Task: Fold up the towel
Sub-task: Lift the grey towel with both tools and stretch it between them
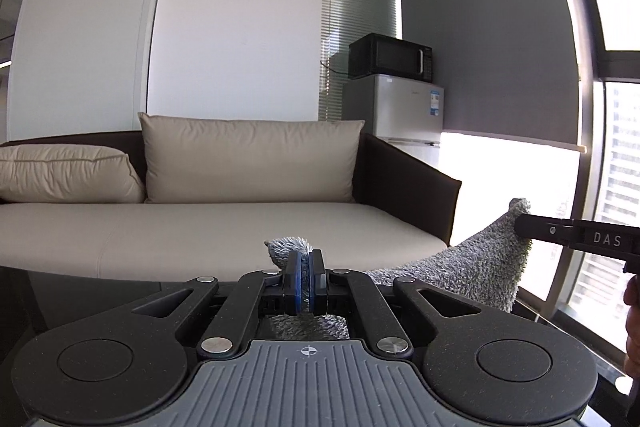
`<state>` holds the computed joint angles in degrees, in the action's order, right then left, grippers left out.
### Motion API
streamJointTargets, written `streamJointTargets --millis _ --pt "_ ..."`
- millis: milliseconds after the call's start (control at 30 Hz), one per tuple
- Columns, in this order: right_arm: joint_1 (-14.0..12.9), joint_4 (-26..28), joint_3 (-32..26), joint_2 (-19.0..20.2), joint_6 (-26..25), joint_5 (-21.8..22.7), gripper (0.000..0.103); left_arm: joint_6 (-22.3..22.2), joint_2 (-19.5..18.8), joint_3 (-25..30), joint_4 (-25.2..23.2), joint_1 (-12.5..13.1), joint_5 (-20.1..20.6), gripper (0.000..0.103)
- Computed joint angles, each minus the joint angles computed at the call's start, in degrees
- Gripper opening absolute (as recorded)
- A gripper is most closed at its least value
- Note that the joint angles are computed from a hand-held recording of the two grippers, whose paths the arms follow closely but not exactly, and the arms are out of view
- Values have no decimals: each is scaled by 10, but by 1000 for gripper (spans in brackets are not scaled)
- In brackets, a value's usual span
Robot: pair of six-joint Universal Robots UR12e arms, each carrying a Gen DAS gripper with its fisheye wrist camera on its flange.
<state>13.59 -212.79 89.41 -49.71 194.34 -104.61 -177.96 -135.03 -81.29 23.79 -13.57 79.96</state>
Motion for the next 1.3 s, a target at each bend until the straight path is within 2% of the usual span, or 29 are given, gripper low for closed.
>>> streamJointTargets --millis 267,733,1300 --pt "9 -25 14 -24 -30 -8 6 -3 27 -22 24 -3 5 3" --pt "25 -37 51 -61 -31 -24 6 6 71 -67 27 -5 24 3" --pt "55 -61 100 -99 -48 -64 6 6 115 -130 65 -6 30 3"
